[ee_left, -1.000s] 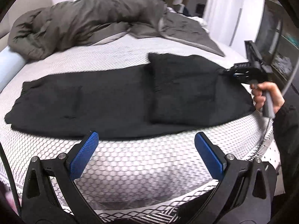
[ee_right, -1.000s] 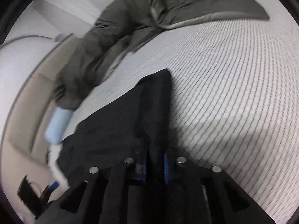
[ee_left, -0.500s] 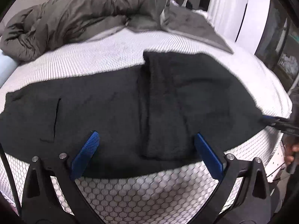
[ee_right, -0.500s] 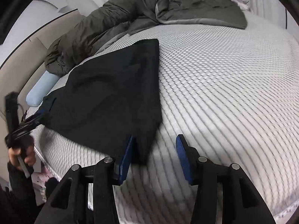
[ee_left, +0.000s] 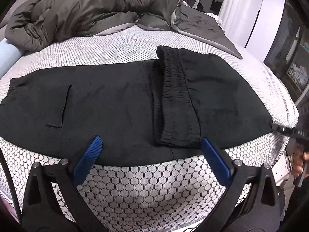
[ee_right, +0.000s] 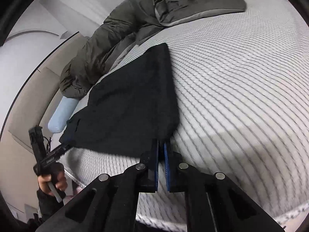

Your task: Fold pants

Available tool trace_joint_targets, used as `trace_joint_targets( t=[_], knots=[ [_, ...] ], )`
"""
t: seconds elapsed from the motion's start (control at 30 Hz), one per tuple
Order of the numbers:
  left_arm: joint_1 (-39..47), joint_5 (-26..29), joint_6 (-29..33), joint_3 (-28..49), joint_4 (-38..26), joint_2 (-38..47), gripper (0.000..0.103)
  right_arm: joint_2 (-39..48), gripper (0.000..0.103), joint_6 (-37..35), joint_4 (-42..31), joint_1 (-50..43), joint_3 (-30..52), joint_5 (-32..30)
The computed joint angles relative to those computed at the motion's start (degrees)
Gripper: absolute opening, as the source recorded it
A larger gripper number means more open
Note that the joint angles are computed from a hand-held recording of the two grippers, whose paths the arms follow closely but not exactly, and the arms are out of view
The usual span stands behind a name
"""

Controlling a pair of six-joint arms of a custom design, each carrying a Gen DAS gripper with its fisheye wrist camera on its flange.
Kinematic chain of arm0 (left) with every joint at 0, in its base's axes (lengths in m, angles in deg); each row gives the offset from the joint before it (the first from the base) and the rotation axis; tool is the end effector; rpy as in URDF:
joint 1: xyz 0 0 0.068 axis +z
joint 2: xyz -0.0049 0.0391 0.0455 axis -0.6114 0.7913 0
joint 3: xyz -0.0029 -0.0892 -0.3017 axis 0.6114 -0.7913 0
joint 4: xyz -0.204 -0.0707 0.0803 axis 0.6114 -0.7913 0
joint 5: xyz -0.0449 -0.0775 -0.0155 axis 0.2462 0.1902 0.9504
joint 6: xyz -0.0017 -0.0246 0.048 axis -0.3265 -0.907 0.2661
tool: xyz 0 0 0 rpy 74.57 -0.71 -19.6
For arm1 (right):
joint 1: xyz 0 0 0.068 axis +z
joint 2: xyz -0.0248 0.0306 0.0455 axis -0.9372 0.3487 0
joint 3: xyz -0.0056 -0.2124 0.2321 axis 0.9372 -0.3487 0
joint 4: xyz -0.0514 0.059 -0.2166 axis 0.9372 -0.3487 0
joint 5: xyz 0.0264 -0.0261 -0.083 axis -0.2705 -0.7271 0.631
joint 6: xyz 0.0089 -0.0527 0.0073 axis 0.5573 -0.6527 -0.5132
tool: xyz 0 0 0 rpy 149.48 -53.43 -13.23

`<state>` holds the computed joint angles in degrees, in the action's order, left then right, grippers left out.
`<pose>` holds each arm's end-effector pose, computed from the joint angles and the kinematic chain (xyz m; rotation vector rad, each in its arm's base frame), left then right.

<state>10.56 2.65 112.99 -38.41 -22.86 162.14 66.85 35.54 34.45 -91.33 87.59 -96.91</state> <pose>0.1442 0.1319 0.1800 -0.1268 2.3915 -0.1544 0.2821 -0.0839 0.1064 -0.2800 2.4041 0.8413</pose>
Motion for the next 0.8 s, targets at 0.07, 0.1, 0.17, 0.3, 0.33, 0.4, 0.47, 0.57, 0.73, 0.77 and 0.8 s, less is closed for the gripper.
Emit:
trace_joint_targets(
  t=[0.07,0.1,0.17,0.3,0.33,0.4,0.47,0.57,0.73,0.77,0.8],
  knots=[
    [-0.18,0.0,-0.28,-0.32,0.21,0.15,0.102,1.74,0.005,-0.39,1.62,0.63,-0.74,3.03],
    [-0.36,-0.02,-0.44,-0.35,0.24,0.11,0.102,2.4,0.006,-2.04,1.01,-0.54,-0.89,1.89],
    [-1.03,-0.27,-1.23,-0.5,0.07,-0.67,0.102,1.64,0.008,-4.47,-0.8,-3.5,-1.37,-1.89],
    [-1.07,2.04,-1.23,0.31,-1.9,-2.97,0.102,-1.28,0.025,4.09,4.04,-1.24,-1.02,-3.05],
    [-1.55,2.06,-1.43,0.57,-2.0,-3.74,0.102,-0.98,0.026,6.9,5.83,0.61,-0.52,-2.58],
    [-4.06,0.04,-2.87,0.57,-0.56,-4.39,0.102,1.11,0.025,10.39,7.49,4.48,1.29,-1.0],
    [-6.59,-3.48,-4.02,-0.05,2.59,-3.39,0.102,2.67,0.005,10.73,6.6,6.45,2.5,2.34],
    [-4.35,-3.87,-1.17,-0.36,3.21,-0.95,0.101,1.51,0.004,9.26,9.59,4.41,-1.0,1.13],
    [-0.26,0.38,-1.44,1.81,-1.64,-2.36,0.101,-3.3,0.013,8.84,13.57,0.0,-5.03,2.43],
    [-0.09,2.49,-1.95,2.46,-3.21,-3.95,0.101,-4.69,0.014,10.33,16.12,0.17,-5.94,2.52],
    [-0.47,4.68,-2.63,2.7,-4.34,-5.79,0.101,-5.88,0.017,11.65,18.26,0.86,-6.72,2.07]
  ],
)
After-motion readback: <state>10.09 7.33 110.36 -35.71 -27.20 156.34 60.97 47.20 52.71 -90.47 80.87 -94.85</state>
